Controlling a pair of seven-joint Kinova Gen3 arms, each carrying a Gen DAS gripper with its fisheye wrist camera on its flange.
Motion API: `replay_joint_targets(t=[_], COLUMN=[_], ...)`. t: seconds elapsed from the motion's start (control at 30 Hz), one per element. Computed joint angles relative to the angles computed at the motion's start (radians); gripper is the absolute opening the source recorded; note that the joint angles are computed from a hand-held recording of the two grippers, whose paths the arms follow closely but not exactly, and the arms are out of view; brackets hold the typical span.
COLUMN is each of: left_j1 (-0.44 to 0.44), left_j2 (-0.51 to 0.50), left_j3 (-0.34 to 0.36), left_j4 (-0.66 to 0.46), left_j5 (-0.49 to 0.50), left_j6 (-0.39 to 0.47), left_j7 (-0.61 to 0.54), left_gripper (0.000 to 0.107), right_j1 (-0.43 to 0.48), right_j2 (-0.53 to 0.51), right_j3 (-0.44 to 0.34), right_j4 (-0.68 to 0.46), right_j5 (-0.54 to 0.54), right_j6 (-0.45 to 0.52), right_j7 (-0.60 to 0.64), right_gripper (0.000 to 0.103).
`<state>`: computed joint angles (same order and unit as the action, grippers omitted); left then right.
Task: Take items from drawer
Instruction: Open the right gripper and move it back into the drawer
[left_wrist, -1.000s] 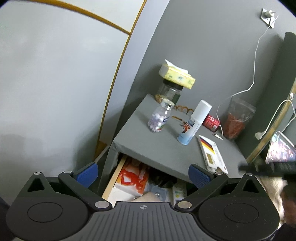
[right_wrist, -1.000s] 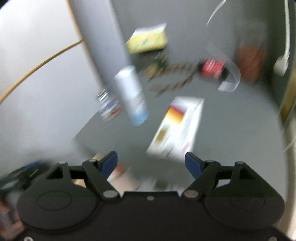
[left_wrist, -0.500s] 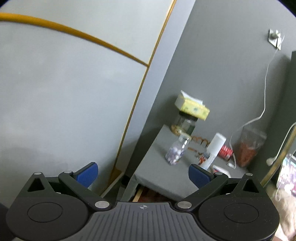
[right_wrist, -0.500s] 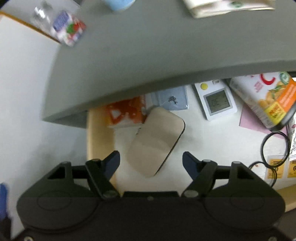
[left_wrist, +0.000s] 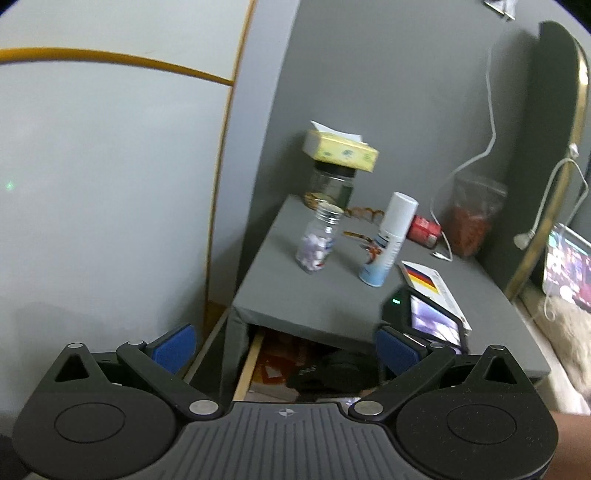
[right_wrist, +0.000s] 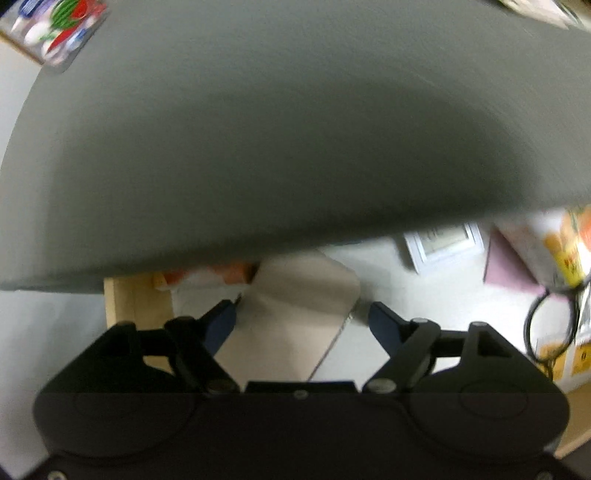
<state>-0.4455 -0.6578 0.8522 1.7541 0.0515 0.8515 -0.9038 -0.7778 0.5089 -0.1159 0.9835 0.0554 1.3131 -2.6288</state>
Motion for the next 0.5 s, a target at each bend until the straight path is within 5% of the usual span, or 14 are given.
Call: replay_joint_targets(t=[0.13, 0.27, 0.33, 0.37, 0.5], left_j1=[0.005, 0.008, 0.01, 0.007, 0.002], left_j2=[-0.001, -0.004, -0.012, -0.017, -0.028], left_j3=[0.002, -0.01, -0.031, -0.04, -0.079], left_j4=[0.006, 0.011, 0.02, 0.023, 0.034], left_j5=[-0.003, 0.007, 0.019, 0.023, 0.038], left_j6=[-0.01, -0.014, -0.022, -0.021, -0.012], left_j7=[-0.013, -0.004, 0.02, 0.035, 0.101], left_gripper=[0.103, 0.103, 0.103, 0.103, 0.103], right_j1=[0.002, 0.051, 0.112, 0.127, 0.147], right_j2=[-0.047, -0.126, -0.173, -0.186, -0.233], right_j3=[-0.009, -0.026, -0.05, -0.053, -0.066], right_j4=[0.088, 0.203, 0.278, 0.297, 0.339], right_j5=[0.02, -0.014, -0.075, -0.093, -0.084], right_j6=[-0.078, -0.162, -0.215, -0.225, -0.213], right_j7=[0.048, 0.08, 0.121, 0.132, 0.213], right_gripper=[0.063, 0.028, 0.021, 0.0, 0.0])
